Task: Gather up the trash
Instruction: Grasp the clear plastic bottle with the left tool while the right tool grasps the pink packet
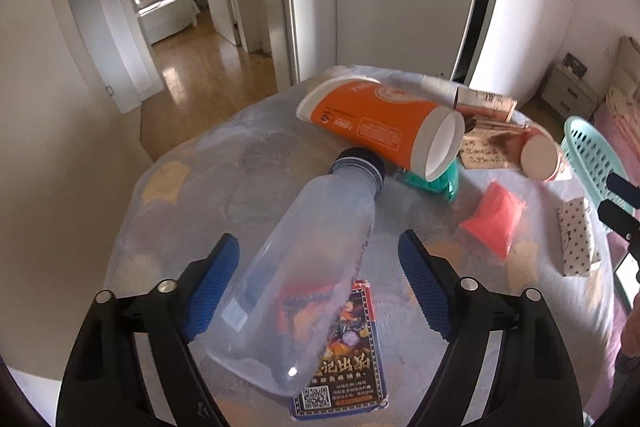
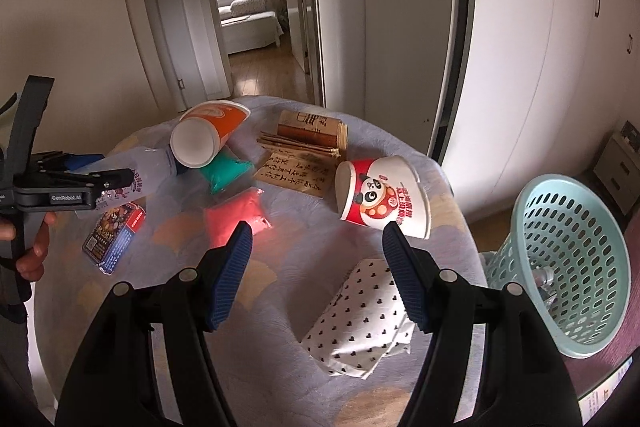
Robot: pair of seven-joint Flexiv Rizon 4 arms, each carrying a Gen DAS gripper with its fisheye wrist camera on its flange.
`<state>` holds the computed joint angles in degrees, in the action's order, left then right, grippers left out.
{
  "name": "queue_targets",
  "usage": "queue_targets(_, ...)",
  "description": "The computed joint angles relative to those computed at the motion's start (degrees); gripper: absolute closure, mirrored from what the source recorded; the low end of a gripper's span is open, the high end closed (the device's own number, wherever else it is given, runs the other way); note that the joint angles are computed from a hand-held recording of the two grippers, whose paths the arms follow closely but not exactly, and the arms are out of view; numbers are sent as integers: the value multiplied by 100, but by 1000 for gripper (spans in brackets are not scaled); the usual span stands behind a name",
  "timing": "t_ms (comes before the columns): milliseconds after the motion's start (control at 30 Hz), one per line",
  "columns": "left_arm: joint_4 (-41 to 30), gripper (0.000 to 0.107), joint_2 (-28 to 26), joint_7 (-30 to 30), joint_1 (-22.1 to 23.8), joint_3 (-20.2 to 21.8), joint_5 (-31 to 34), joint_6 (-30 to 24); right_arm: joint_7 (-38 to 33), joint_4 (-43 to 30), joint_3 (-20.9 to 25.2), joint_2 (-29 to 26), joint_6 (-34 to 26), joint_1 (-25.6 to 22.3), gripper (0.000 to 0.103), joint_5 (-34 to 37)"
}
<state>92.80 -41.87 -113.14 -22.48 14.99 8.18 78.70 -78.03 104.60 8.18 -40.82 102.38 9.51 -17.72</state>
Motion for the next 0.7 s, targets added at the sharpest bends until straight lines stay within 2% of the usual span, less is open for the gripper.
queue_targets(33,-56,37,-25,16,-27,21,4,-124,9,-36,76,-23,-51,-59,39,-17)
queue_targets(100,-81,51,-39,75,35,-81,-10,-234,21,-120,299,-92,-199,-210,39,-65)
queue_targets(200,10,61,-42,142,108,-205,-19,-84,-35,-201,468,-172,-347,-266,39,-119)
queue_targets(367,403,62,87,48,179,-296,-181,439,-182,-485,860,-381,-812,-353,39,-142)
queue_targets(500,844,62,237,122,304,-456,-455,1074,-549,-938,1681,-720,-1564,-761,39,44)
queue_targets(600,1050,62,312,246,247,-424,-610,1404,-710,-1233,1881,-904,-1944,-765,39,275)
queue_targets(700,1155,62,351,398,264,-498,-811,1622,-688,-1480,1732,-1016,-2066,-548,39,504)
